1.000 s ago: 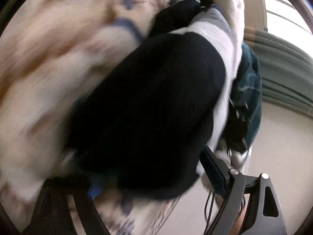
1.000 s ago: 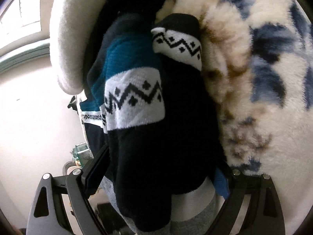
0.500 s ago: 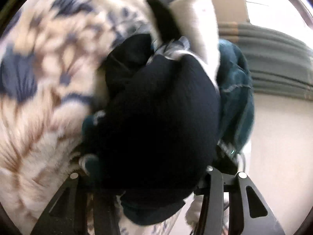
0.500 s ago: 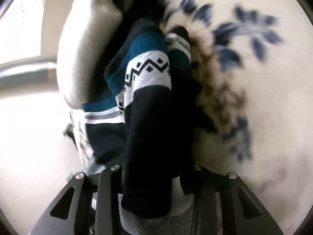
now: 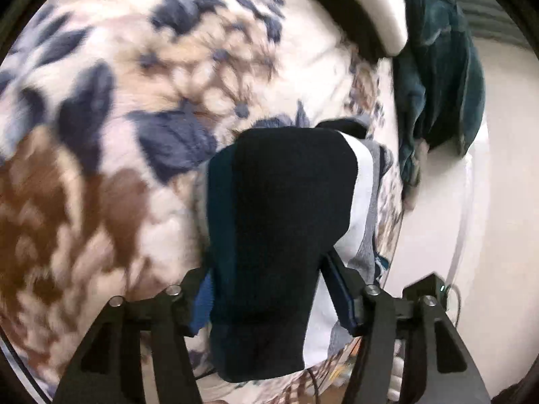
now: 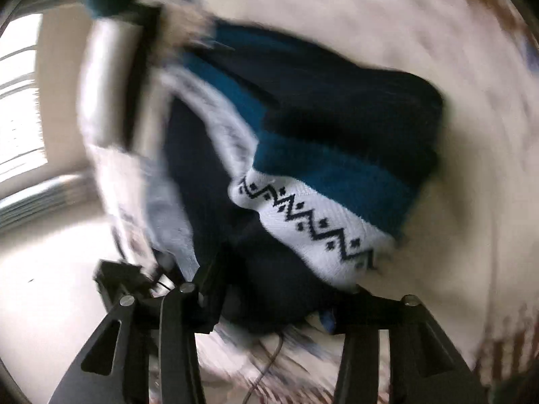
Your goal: Fold small clothes
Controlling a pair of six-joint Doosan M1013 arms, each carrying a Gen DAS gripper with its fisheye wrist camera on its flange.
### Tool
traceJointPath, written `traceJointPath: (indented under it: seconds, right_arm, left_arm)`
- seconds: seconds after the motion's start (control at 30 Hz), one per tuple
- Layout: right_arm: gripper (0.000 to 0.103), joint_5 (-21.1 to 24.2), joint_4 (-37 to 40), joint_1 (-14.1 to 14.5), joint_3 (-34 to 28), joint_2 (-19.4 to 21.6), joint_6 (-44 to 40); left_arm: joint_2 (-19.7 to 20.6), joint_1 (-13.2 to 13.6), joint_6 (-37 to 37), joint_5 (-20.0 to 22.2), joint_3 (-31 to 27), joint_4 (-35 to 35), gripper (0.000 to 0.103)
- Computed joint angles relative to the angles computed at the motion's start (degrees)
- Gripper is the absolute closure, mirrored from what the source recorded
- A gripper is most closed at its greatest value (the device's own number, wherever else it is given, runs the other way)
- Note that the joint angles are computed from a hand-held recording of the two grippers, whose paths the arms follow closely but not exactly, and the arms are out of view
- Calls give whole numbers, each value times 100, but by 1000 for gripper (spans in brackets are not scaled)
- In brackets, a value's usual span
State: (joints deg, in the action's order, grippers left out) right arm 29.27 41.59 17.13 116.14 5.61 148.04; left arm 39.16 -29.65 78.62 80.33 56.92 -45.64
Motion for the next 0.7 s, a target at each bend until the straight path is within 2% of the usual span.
traceJointPath:
  seconds: [0.07, 0.1, 0.17, 0.2, 0.3, 0.37, 0.43, 0.5, 0.57, 0.63, 0.7]
  right_arm:
    - [47, 351, -1286, 22, -90, -179, 888]
    - [47, 593, -1810, 3, -165, -242, 1193]
    - [46, 995, -2575, -73, -357, -352, 1402]
    - [44, 1115, -2654, -170, -445, -345, 1211]
    - [44, 1316, -2496, -552, -724, -138, 155]
    - [44, 1300, -2362, -713, -958, 128, -568]
    - [44, 1516, -2150, -888, -1379, 616, -1426]
    - [44, 1618, -1638, -1039, -1685, 1048, -2101]
    - [44, 1783, -1143, -1134, -1954, 1421, -2699]
    - [46, 1931, -1228, -1119, -2116, 1612, -2766]
    - [97, 1810, -1651, -1052, -2166, 1600, -2554]
  left_arm:
    - [-260, -40, -195, -199, 128, 683, 45]
    - [-484, -50, -140, -283, 392, 1002, 43]
    - [-719, -221, -276, -489, 487, 2153, 16]
    - [-705, -239, -290, -585, 549, 2565, 15]
    - [-775, -310, -514, -459, 900, 3426, 15]
    - [-742, -336, -496, -387, 1066, 3691, 12]
    - [-760, -367, -228, -552, 1160, 3720, 0]
    - [-680, -436, -331, -414, 1077, 3995, 0]
    - [-633, -467, -372, -374, 1050, 4156, 0]
    - [-556, -525, -481, -386, 979, 4266, 0]
    - [-449, -559, -551, -269, 840, 4295, 0]
